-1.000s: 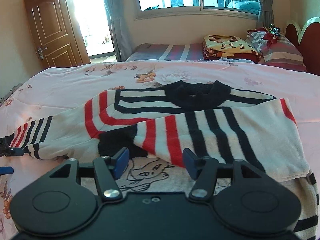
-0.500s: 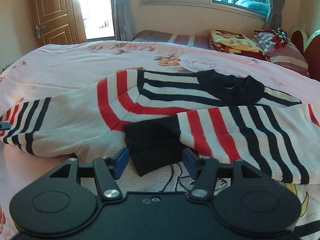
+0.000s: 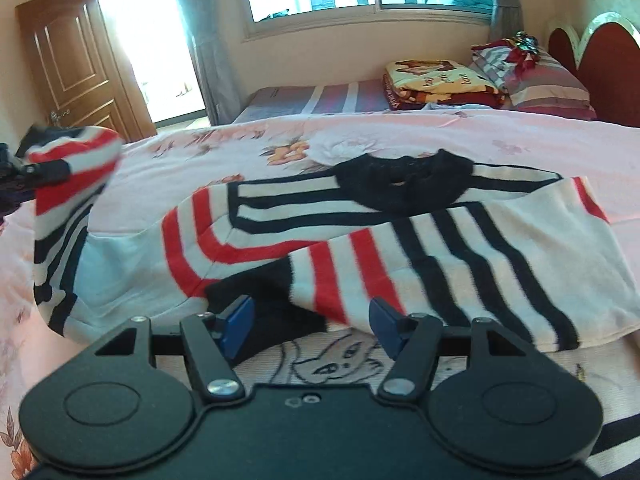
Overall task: Fold small clothes
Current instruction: 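Fold the gripped sleeve across the body with the left tool, release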
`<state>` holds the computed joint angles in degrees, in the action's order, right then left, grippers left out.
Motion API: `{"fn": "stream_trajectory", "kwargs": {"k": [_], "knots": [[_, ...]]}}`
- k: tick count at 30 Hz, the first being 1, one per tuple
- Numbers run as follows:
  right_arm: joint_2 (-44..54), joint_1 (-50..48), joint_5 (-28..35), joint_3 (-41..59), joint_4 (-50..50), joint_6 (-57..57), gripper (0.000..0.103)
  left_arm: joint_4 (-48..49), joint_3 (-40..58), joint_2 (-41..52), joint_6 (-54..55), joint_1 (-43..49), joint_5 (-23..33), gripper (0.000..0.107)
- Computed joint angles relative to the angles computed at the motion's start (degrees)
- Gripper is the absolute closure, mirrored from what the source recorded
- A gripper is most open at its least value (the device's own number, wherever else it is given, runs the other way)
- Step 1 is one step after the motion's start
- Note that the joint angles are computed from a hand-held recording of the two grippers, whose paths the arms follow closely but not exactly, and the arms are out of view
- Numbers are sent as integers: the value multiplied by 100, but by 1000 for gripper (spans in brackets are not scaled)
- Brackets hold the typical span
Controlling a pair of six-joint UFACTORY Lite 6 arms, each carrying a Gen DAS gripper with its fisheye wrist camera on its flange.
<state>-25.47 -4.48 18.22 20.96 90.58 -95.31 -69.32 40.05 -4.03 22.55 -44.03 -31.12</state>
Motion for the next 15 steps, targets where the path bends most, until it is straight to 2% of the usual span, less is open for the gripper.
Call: {"fn": "stream_trajectory", "kwargs": {"k": [3, 5, 7, 9, 12, 13, 15], "knots": [[41, -1224, 586, 91, -645, -1, 40, 42, 1678, 1727, 246, -293, 736, 100], [329, -1969, 962, 260, -922, -94, 41, -818, 2531, 2562, 1128, -516, 980, 100], [695, -2558, 1337, 501, -1174, -78, 41, -1779, 2964, 2947, 2031, -619, 1111, 100], [1017, -2884, 1593, 715, -1254, -124, 40, -2204, 2765, 2741, 2075, -918, 862, 100], [1410, -2872, 1710, 962, -1208, -98, 40, -2471, 2146, 2017, 1997, -1124, 381, 98], [1524, -2784, 1719, 1046, -1194, -44, 40, -2602, 1902, 1740, 2020, -1192, 152, 94], [1742, -2533, 1736, 1217, -1134, 58, 40, -2984, 1402, 1258, 2177, -1310, -503, 68]]}}
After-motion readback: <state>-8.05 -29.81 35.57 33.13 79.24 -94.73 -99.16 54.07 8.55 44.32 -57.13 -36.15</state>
